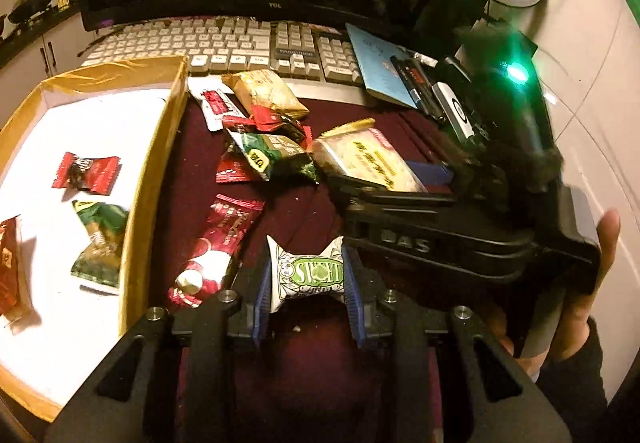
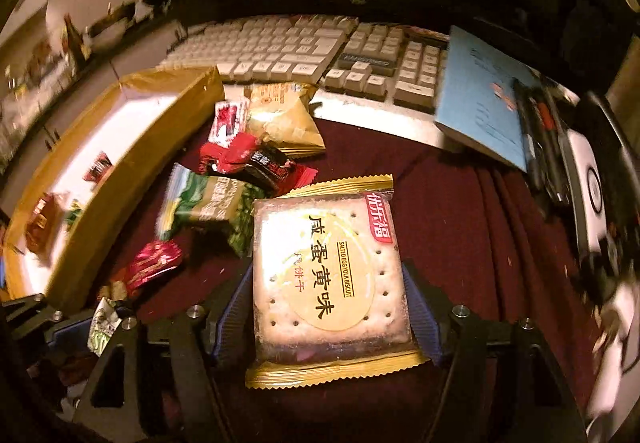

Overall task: Organize snacks
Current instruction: 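Grasp the beige cracker pack with the right gripper while the left grasps the green-white candy, then carry the cracker pack with right and the green-white candy with left over the tray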

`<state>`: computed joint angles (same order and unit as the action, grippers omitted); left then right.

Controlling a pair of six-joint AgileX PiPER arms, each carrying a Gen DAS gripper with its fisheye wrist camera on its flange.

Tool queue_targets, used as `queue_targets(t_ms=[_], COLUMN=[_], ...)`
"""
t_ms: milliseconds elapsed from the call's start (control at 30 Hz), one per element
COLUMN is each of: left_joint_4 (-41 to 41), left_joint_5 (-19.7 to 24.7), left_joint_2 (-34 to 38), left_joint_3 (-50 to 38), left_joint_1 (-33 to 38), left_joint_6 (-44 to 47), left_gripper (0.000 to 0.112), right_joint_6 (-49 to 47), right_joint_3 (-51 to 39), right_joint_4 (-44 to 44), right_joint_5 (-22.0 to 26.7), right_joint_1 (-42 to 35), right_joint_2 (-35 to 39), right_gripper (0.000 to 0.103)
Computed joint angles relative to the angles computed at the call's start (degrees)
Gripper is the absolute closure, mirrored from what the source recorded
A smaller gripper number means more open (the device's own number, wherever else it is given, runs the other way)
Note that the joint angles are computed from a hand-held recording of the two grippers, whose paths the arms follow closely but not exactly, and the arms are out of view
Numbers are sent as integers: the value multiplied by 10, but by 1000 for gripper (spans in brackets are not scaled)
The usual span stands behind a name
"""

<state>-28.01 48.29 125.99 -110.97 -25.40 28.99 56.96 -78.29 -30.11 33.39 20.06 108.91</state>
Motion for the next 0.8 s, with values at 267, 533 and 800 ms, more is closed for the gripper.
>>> queue_targets(t_ms=[267,533,800], left_joint_4=[-78,-173,-169], left_joint_5=[9,18,-28], left_joint_2=[-19,-51,-61], left_joint_3=[34,74,64], left_joint_1=[34,90,143], left_joint_6=[58,106,75], left_gripper=[83,83,83], right_joint_6=[286,447,460], right_joint_3=[125,146,78], right_joint_4=[-172,-288,-309], right_joint_5=[-89,-127,-158], right_joint_1=[14,35,70], right_joint_2=[-72,-104,-89], right_gripper=[32,32,32])
